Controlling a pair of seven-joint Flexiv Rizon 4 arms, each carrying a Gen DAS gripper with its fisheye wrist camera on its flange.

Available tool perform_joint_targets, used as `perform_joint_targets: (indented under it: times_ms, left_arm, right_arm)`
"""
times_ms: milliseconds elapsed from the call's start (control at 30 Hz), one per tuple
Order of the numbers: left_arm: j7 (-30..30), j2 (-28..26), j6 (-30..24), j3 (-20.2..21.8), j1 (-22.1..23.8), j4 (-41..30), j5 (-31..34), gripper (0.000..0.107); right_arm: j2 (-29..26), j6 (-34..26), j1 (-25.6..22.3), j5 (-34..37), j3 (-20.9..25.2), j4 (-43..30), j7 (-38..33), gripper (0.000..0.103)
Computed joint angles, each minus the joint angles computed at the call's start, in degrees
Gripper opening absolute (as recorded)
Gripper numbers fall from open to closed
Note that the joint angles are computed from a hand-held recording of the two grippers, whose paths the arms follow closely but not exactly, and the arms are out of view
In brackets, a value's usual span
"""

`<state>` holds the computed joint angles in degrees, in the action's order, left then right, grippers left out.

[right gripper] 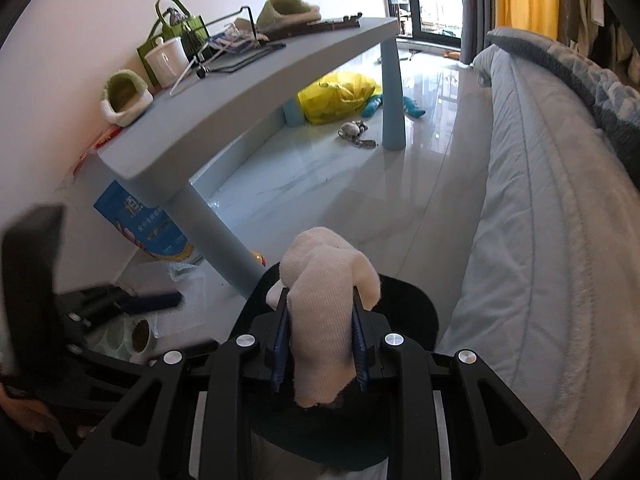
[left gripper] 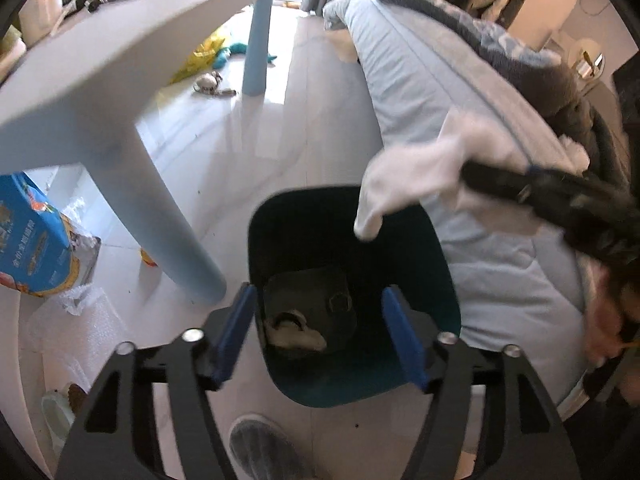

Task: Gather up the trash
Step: 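Open both tools to drop the socks into the bin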

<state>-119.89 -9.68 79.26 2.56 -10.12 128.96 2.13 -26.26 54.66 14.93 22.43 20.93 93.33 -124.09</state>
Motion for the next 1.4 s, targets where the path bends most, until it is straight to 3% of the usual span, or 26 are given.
perform_joint_targets:
  times_ms: [100,233,400,567,733,867,900,1000,1133,1267,1400]
  left_arm:
    - [-3.83,1.31,0.99,2.34,-0.84,-0.39,4.40,0.083]
    - [-7.96,3.17,2.58,3.33,-0.25,-0.26,8.20,0.086]
    - [-17.39,5.83,1.06,4.54,0.40,-2.44,19.18,0.087]
    - [-23.13,8.85,-2.70,2.24,2.71,-4.90,27.82,0.091]
    - [-25.99,11.69,-4.86,-0.44,5.07,-5.63,31.57,0.091]
    - [-30.92,14.46,-11.04,-3.24,6.44,-7.12,35.57,0.091]
    - [-32.43,15.18,-12.39,-4.08,6.79,-7.70,37.21,0.091]
    - [-35.36,16.25,-13.67,-5.83,7.55,-8.80,40.82,0.091]
    - [-35.16,16.33,-14.59,-6.56,7.66,-9.62,40.61,0.091]
    - [-31.73,15.59,-10.36,-5.04,7.56,-8.33,34.74,0.091]
    - [-36.21,16.32,-13.60,-6.65,8.28,-9.73,37.35,0.092]
  right_arm:
    - [-0.73,0.00,0.72,-0.80,-0.37,0.26,0.76,0.027]
    - [-1.67,0.60,1.62,-2.39,-0.66,0.67,1.95,0.027]
    - [-3.16,0.09,2.27,-3.98,-0.66,0.57,3.70,0.028]
    - [-4.30,-0.22,3.54,-6.88,-1.02,1.46,5.40,0.029]
    - [-5.38,-0.56,4.47,-9.60,-1.47,2.20,7.53,0.029]
    - [-5.81,-0.86,4.61,-11.14,-1.59,3.19,9.00,0.029]
    - [-5.87,-1.15,4.73,-11.61,-1.76,3.45,9.61,0.031]
    - [-5.79,-0.60,4.90,-12.74,-1.92,4.33,10.53,0.050]
    - [-5.41,-0.06,4.46,-13.44,-1.63,4.96,10.76,0.060]
    - [-4.51,-0.31,3.26,-12.68,-0.70,4.93,9.80,0.065]
    - [-3.21,-1.91,1.56,-9.86,0.69,4.34,7.69,0.071]
